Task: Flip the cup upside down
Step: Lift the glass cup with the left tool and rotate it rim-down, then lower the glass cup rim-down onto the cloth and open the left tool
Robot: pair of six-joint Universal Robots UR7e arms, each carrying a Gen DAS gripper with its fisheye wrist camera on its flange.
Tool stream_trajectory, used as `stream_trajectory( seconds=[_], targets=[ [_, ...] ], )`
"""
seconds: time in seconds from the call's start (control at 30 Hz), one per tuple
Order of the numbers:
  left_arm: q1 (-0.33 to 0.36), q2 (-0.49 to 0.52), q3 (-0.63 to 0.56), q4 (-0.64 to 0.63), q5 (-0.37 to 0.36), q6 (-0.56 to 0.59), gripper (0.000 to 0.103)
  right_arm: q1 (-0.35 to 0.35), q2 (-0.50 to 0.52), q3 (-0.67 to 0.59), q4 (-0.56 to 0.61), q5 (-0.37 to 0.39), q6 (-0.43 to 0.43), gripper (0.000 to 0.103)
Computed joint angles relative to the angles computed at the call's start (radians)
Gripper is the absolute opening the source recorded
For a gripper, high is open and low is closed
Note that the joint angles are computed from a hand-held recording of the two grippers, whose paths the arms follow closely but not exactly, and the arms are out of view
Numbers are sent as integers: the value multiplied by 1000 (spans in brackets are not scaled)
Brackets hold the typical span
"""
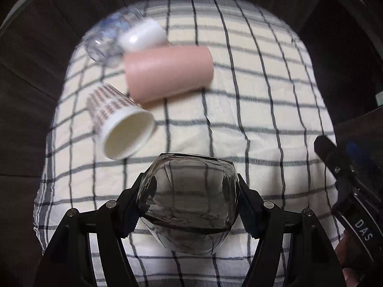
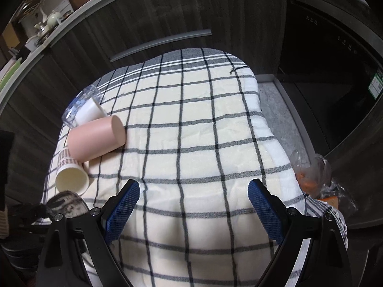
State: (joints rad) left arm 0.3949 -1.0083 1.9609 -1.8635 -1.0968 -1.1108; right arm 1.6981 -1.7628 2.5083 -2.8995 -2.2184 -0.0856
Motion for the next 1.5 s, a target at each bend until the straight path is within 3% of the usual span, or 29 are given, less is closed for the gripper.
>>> stream_trajectory(
  seconds=[0.27,0.43,0.57,0.8,1.23,1.33,1.5],
  targets=[
    [-80,-111,154,-148,174,-45,68,97,27,32,-101,-72,-9,92],
    [-147,-160,315,-368,324,-2,68,164,102,67,-256,-139,-55,92],
    [-180,-166,407,-528,403,50,68,199,159,90,-346,-181,-78,92],
    [-143,-162,468,-623,369,16,68,220,226,106,-392,-237,-89,92],
    [-157,-197,484,-594,320,-16,69,240,229,109,-365,-266,-66,92],
    [-176,-208,484,-569,336,-30,81,251,224,113,-371,-265,-60,92],
    [-217,-228,479,-501,376,-59,83,267,220,130,-425,-262,-76,92]
  ],
)
